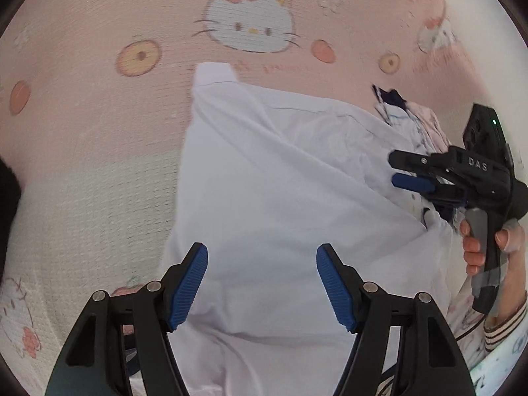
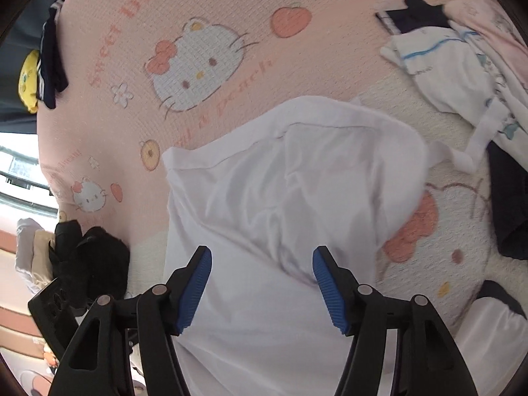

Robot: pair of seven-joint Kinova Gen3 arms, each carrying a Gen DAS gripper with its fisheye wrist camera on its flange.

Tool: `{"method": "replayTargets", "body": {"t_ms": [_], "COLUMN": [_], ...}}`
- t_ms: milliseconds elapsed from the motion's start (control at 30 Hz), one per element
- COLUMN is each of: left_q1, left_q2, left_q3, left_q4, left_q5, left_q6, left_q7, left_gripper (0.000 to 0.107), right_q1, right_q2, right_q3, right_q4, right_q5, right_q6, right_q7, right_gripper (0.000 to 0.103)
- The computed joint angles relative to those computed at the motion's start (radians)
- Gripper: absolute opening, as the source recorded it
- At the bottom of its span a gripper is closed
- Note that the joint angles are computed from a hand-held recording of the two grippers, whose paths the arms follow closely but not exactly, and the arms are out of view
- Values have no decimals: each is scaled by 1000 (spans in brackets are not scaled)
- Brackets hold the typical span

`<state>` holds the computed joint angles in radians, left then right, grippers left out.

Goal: Fold clothes

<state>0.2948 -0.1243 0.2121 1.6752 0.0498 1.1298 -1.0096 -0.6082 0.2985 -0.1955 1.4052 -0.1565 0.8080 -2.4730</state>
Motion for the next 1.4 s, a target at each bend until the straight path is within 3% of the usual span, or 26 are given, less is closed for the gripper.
{"method": "replayTargets", "body": {"t_ms": [100, 333, 500, 700, 800, 867, 933, 1133, 1200, 1300, 1400], "left_q1": [15, 35, 47, 29, 29, 28, 26, 16, 21, 19, 22], "left_q2": [59, 185, 308, 411, 447, 463, 474, 494, 495, 496, 514], "left_q3": [12, -12, -21, -29, -33, -34, -37, -43, -45, -46, -45], "left_q4": [-55, -195, -338, -438, -463, -469, -470, -482, -488, -490, -509], "left_q5": [5, 77, 104, 193, 211, 223, 234, 252, 244, 245, 240], "left_q6": [19, 22, 72, 115, 132, 139, 143, 152, 150, 142, 145], "left_q7": [-2, -56, -104, -157, -163, -166, -160, -137, -132, -122, -117], "left_gripper": [66, 66, 66, 66, 66, 66, 67, 67, 67, 67, 67], "right_q1": [55, 56, 133, 173, 137, 101, 65, 58, 2, -121, -103], "right_q2": [2, 13, -6, 15, 11, 11, 16, 33, 49, 67, 72], "right_q3": [-43, 19, 7, -6, 22, 49, 74, 22, 57, 168, 149], "right_q4": [-4, -27, 45, 83, 100, 99, 85, 43, -18, -108, -137], "right_q5": [-21, -30, -129, -206, -167, -106, -35, 131, 209, 328, 345], "right_q6": [18, 124, 28, -23, -76, -73, -47, -85, -36, 84, 174], "right_q7": [42, 61, 102, 121, 49, -30, -100, -134, -105, -88, -153], "right_gripper": [63, 63, 63, 63, 59, 25, 7, 5, 5, 5, 5]}}
